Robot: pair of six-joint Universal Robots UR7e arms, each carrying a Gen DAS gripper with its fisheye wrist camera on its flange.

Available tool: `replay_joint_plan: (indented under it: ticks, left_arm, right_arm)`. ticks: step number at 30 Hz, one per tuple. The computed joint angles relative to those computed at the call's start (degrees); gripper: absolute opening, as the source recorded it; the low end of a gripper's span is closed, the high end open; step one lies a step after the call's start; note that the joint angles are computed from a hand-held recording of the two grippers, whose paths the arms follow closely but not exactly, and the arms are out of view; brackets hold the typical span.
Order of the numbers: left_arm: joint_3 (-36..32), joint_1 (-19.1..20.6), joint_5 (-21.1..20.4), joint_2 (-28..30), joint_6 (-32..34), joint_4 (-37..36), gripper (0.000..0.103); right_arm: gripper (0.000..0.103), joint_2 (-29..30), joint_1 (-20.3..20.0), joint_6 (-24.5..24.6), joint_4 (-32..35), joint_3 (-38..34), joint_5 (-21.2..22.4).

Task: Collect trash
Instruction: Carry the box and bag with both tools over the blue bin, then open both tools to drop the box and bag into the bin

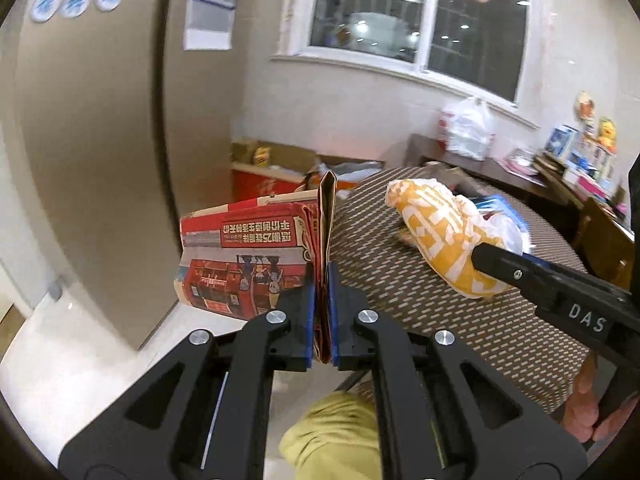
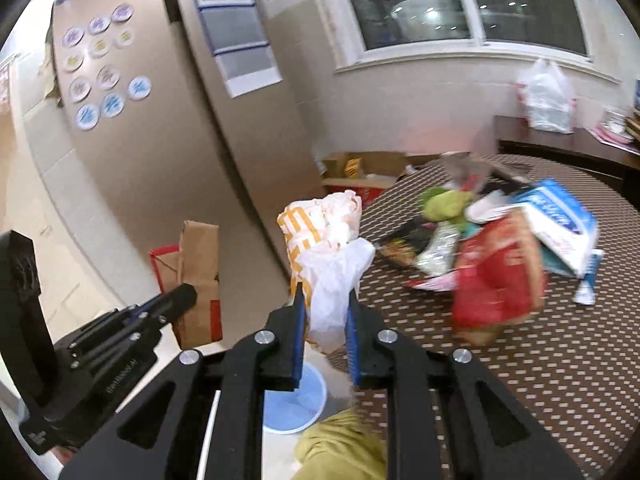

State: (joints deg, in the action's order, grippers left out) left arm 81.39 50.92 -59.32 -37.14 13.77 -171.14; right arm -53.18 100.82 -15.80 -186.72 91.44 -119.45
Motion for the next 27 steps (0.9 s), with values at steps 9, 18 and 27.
replay_joint_plan:
  ticks: [9, 18, 27]
  left_arm:
    - [-1.09, 4.29, 2.91, -0.20, -5.18, 5.75, 0.006]
    - [-5.78, 8.69, 6.45, 2.57, -10.66, 14.58, 0.006]
    - [-12.88, 12.46, 7.99, 6.24, -14.33, 24.33, 0.049]
  right_arm:
    - [0.017, 7.39, 0.58, 0.58, 9.96, -8.05, -0.27]
    - [0.017, 14.37, -0.09, 3.28, 20.94, -16.36, -1.90]
    - [0.017, 19.17, -0.62, 4.60, 29.18, -22.83, -2.96]
